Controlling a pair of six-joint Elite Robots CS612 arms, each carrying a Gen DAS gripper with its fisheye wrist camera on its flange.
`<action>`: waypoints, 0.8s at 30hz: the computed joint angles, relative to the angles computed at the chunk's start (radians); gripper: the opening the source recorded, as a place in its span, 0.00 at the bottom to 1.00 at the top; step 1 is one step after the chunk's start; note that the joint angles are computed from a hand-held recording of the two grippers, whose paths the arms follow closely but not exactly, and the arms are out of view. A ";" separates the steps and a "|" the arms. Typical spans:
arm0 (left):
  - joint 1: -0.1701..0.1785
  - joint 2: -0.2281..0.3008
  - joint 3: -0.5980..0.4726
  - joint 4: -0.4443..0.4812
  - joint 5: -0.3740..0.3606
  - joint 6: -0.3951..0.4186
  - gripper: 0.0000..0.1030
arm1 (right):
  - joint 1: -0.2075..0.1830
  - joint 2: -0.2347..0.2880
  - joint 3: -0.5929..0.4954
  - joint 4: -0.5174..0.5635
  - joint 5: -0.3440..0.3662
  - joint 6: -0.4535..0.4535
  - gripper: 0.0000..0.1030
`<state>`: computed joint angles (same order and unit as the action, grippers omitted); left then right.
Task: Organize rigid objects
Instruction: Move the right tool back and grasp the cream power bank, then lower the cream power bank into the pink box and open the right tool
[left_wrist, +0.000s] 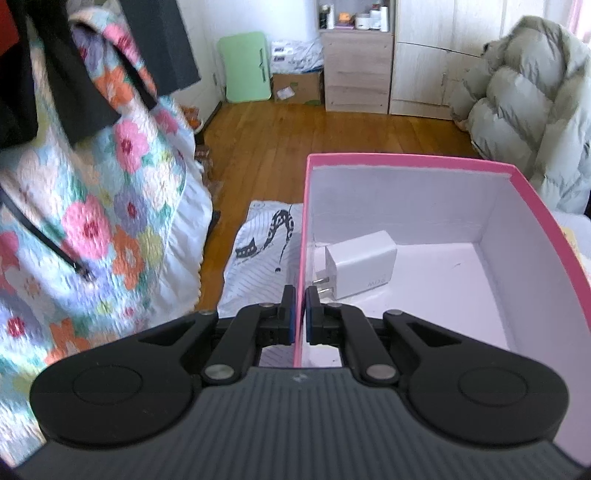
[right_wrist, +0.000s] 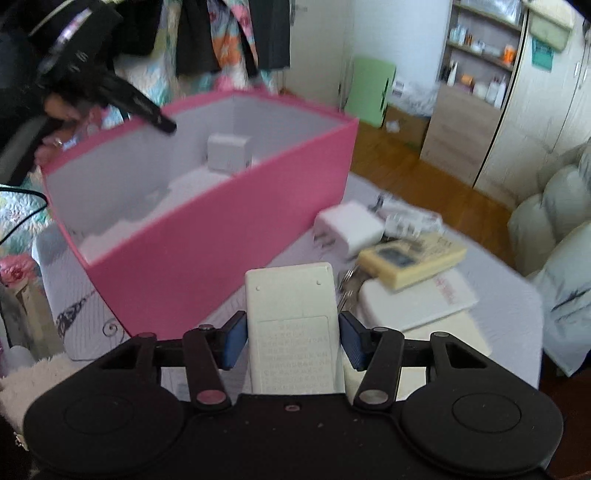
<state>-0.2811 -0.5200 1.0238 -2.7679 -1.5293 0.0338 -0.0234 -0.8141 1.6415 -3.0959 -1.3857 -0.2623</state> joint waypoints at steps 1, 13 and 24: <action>0.001 0.001 -0.004 0.008 -0.005 -0.016 0.03 | -0.001 -0.001 0.000 -0.008 0.001 0.003 0.57; -0.003 -0.002 0.016 -0.041 0.018 -0.019 0.04 | 0.000 -0.017 0.028 -0.159 -0.018 0.069 0.56; -0.012 -0.006 0.027 -0.057 0.048 0.009 0.05 | 0.001 -0.034 0.019 -0.238 -0.020 0.094 0.56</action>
<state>-0.2932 -0.5264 1.0506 -2.8247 -1.4817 0.0429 -0.0224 -0.8483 1.6601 -3.3340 -1.4059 -0.1678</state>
